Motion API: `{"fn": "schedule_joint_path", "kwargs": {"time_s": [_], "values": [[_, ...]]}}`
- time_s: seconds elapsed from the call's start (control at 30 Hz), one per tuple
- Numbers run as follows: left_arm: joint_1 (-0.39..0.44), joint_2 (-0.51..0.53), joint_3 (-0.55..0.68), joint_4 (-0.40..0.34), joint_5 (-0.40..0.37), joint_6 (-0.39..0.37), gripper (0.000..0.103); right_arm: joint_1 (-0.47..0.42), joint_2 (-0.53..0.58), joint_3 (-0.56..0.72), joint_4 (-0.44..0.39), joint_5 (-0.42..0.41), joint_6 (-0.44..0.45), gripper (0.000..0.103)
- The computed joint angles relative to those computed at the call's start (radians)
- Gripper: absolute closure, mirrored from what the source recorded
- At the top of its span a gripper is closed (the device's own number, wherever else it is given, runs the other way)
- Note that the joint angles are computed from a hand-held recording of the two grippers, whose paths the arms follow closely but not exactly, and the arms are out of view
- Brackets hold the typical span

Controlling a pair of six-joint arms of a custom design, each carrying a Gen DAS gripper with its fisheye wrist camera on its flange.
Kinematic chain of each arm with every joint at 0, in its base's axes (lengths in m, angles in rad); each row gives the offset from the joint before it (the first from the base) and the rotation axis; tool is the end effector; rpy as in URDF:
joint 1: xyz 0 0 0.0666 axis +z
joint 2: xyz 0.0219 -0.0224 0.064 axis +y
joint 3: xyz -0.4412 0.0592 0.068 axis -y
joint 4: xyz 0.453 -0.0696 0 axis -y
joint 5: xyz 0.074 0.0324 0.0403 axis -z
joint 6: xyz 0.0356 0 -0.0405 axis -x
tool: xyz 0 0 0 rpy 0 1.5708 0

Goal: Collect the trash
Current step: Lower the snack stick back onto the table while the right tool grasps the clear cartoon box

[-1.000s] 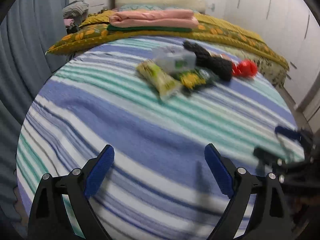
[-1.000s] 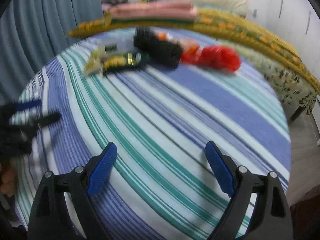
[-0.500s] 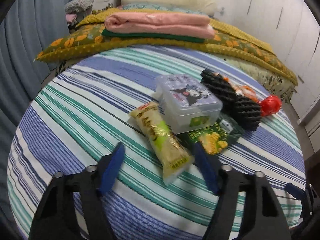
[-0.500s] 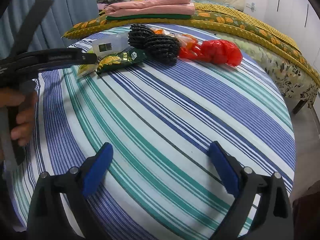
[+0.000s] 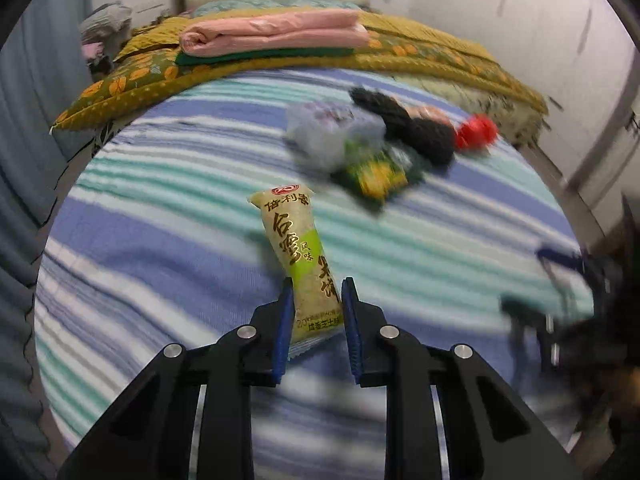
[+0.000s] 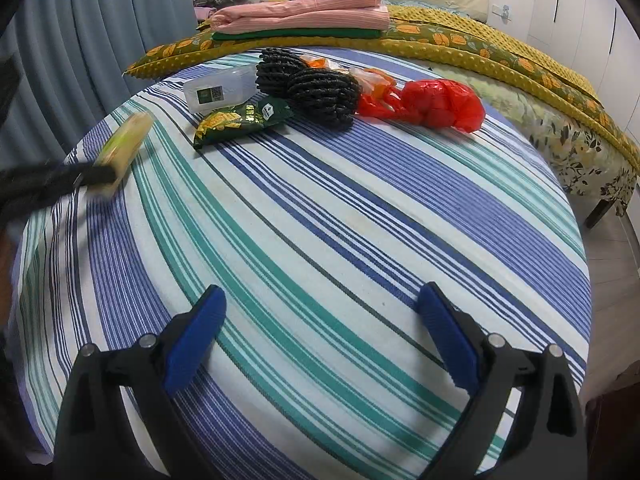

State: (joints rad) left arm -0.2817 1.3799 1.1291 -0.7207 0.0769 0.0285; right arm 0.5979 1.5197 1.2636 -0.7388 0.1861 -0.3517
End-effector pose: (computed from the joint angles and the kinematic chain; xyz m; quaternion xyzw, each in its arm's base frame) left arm 0.4846 -0.1435 0.3737 0.1318 0.9457 -0.0819 0.2857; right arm 0.4707 0.3121 0.3684 -0.0910 0.9507 0.0500 0.2922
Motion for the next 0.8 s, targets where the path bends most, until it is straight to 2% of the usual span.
{"fn": "schedule_joint_path", "kwargs": {"time_s": [0.1, 0.17, 0.23, 0.5, 0.8], "values": [[-0.008, -0.027, -0.043, 0.016, -0.008, -0.007, 0.073, 0.000, 0.000, 0.000, 0.000, 0.000, 0.000, 0.009], [-0.012, -0.026, -0.055, 0.038, -0.023, 0.004, 0.046, -0.001, 0.000, 0.000, 0.000, -0.001, 0.001, 0.009], [-0.012, -0.020, -0.061, 0.067, -0.032, 0.027, 0.038, -0.001, 0.000, 0.000, 0.000, -0.001, 0.001, 0.009], [-0.026, 0.017, -0.038, 0.090, -0.100, 0.006, 0.029, 0.000, -0.001, -0.001, 0.001, -0.001, 0.001, 0.009], [-0.021, 0.032, -0.024, 0.073, -0.122, -0.004, 0.017, 0.000, -0.001, -0.002, 0.002, -0.001, 0.000, 0.009]]}}
